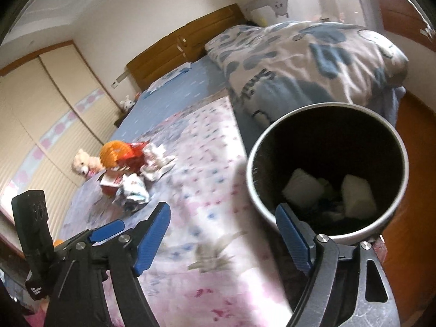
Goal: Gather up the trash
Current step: 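Grasp the crumpled blue paper with the left tool while the right tool grasps white paper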
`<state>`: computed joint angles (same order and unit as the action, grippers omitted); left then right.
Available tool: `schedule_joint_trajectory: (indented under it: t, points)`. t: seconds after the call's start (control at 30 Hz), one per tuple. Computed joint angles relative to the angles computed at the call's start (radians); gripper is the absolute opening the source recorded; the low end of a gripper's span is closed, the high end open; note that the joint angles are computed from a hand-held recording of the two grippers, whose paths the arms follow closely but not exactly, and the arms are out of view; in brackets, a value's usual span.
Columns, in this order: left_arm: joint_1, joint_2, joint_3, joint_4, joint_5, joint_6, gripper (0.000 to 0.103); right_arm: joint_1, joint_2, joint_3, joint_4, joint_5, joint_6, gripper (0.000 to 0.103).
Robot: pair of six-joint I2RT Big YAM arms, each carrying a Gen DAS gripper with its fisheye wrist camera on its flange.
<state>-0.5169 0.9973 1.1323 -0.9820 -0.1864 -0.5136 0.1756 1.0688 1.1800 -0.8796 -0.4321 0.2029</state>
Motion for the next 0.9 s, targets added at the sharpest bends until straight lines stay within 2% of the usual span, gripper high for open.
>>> schedule_joint_trajectory:
  t: [0.37,0.63,0.9]
  points:
    - [0.128,-0.11,-0.089,-0.048,0.006,-0.023,0.069,0.121,0.018,-0.006,0.03,0.02,0.037,0.081]
    - [0.219,-0.108,-0.098,-0.033,0.061,0.001,0.069,0.187,0.069,0.018,0.08,0.042,0.049,0.081]
    - [0.323,-0.069,-0.083,-0.013,0.176,0.054,0.069,0.21,0.183,0.087,0.111,0.013,0.047,0.08]
